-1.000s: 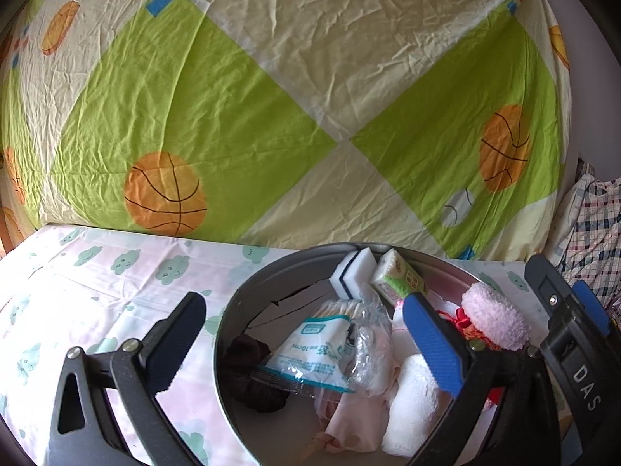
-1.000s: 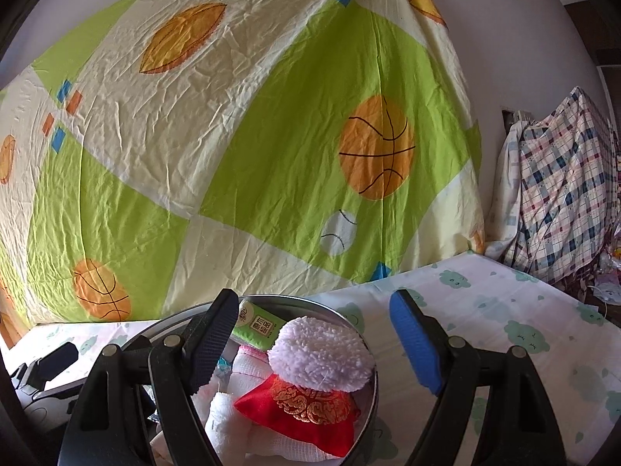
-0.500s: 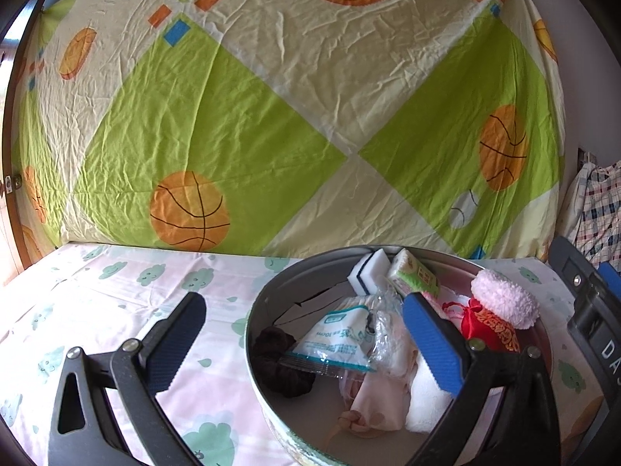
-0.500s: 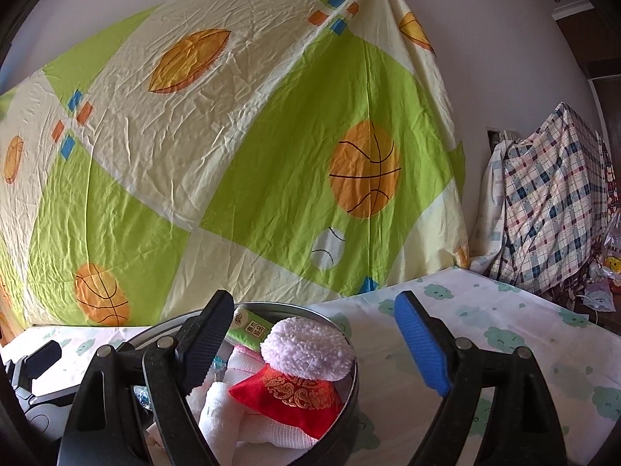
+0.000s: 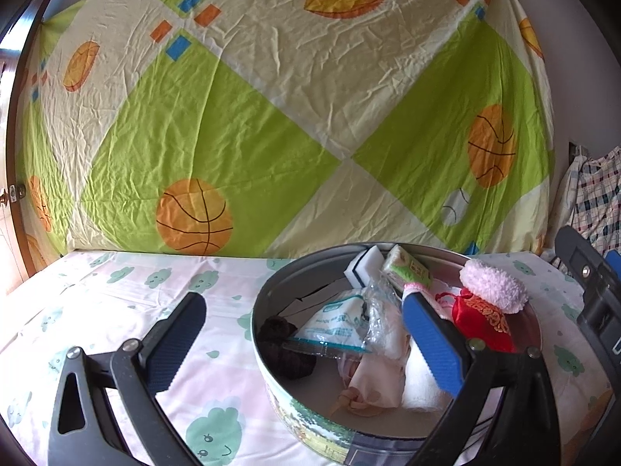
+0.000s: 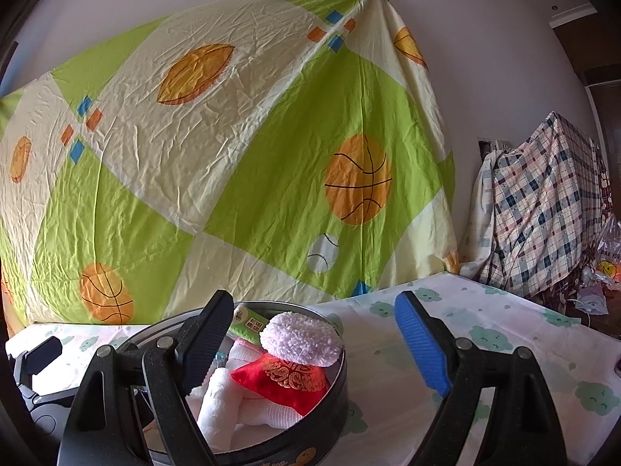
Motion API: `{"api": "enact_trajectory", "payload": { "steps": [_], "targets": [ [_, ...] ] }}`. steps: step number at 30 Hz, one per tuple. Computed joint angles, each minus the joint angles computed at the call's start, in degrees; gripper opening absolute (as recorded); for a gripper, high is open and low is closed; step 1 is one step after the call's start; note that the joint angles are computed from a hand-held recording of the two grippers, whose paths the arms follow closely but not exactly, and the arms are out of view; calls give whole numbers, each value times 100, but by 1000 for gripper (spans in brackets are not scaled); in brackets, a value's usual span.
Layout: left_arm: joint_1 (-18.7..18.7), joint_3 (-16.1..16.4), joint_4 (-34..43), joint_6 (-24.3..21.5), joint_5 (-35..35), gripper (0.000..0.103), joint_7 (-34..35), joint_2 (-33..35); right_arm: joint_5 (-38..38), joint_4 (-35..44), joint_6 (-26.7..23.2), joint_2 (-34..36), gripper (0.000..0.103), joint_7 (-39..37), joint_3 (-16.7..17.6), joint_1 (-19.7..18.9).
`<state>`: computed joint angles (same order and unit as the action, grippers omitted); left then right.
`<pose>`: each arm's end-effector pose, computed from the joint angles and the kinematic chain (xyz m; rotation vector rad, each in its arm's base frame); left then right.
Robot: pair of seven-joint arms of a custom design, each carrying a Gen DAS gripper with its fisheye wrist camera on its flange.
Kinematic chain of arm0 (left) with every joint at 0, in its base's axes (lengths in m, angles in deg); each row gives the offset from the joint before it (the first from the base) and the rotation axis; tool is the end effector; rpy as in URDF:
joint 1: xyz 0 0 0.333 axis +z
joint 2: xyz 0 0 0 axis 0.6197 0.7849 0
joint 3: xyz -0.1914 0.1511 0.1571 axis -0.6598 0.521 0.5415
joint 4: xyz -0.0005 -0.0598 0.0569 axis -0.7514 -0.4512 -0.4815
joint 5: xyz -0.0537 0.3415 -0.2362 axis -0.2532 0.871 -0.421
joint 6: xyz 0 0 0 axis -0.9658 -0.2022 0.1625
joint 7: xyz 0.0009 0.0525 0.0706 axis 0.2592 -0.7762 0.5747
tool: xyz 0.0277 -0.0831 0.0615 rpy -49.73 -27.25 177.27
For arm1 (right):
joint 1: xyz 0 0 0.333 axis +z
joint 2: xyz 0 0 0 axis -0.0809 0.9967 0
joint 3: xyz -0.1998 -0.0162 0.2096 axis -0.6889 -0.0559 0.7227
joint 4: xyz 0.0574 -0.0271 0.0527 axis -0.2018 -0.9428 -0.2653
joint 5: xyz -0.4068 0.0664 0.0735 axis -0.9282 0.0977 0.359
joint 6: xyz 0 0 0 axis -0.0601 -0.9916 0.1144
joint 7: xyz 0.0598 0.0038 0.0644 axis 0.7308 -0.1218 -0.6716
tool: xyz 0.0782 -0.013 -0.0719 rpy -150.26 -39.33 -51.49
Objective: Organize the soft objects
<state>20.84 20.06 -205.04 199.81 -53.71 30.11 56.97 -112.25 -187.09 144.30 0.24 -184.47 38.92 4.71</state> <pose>0.4737 -0.2697 0.4233 -1.1347 1.8157 -1.3205 0.3654 0.1168 0.4261 -0.7184 1.8220 -1.5543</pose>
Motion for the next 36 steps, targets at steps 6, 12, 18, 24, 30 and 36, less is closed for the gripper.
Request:
{"api": "enact_trajectory", "payload": {
  "steps": [6, 12, 18, 24, 30, 36],
  "targets": [
    [49, 23, -75, 15, 220, 103, -234, -59, 51, -63, -462, -55, 93, 82, 249, 116],
    [86, 40, -164, 6, 432, 103, -381, -134, 106, -108, -686, -103, 93, 93, 240, 237],
    [124, 41, -297, 111, 555, 103, -471, -226, 232, -117, -777, -133, 93, -141, 274, 301],
    [157, 56, -398, 189, 613, 103, -581, -295, 238, -136, -936, -139, 95, -104, 335, 357],
    [183, 46, -418, 195, 622, 103, -600, -310, 262, -136, -1035, -133, 96, -67, 341, 398],
    [184, 31, -421, 187, 570, 103, -565, -314, 245, -137, -1068, -122, 96, -64, 332, 422]
  ]
}}
